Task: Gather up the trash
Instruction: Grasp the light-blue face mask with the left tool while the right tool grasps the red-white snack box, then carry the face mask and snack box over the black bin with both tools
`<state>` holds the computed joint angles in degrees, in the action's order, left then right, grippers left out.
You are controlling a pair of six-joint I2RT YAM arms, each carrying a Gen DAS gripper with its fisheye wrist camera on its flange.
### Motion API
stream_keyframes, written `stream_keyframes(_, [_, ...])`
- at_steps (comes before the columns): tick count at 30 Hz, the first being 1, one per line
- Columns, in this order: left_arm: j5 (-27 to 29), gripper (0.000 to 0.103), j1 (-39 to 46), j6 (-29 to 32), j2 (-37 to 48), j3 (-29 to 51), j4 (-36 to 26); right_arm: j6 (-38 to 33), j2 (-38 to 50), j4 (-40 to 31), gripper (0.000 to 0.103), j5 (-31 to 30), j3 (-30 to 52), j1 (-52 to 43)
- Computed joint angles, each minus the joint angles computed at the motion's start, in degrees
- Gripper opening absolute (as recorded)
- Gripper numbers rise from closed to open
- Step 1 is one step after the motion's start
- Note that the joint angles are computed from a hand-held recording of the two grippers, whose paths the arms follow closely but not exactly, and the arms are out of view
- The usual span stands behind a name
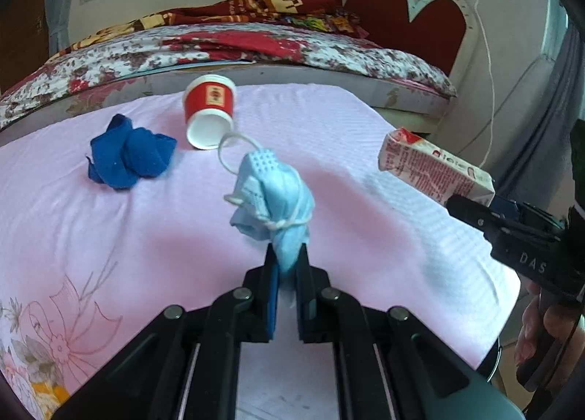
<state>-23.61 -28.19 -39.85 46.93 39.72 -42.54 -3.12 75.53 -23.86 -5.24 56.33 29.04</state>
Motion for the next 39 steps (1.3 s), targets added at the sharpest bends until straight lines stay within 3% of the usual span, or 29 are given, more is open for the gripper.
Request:
stream_keyframes(14, [-8.4,0.008,-15.7,-9.0,5.3,3.9,-3.8,-4.7,-17.4,-2.2,0.056,-1.7,-10.9,-4.1])
stream_keyframes(20, [-11.8,0.008,-22.5,-11.8,9.6,7.1,-4.9,-6.8,-24.8,-7.0,0.056,-5.8,-12.3,-11.2])
stream_keyframes(30, [-15.5,0.008,-33.8,-15.4,20.4,14.9,-3.7,-22.3,-31.7,-21.0,0.056,-24.8,-9.4,-40.4])
stream_keyframes(36, [-14.2,0.008,-37.1,-12.6,28.7,21.1,-0.3,-40.0,-27.4,-31.2,0.056,-37.6,-5.6,-63.9])
stream_keyframes(39, [-13.4,0.008,-38.3,-10.9,32.2,23.9,1.5,-47.0,-23.4,-34.8,0.056,-40.3,-3.7,-72.0])
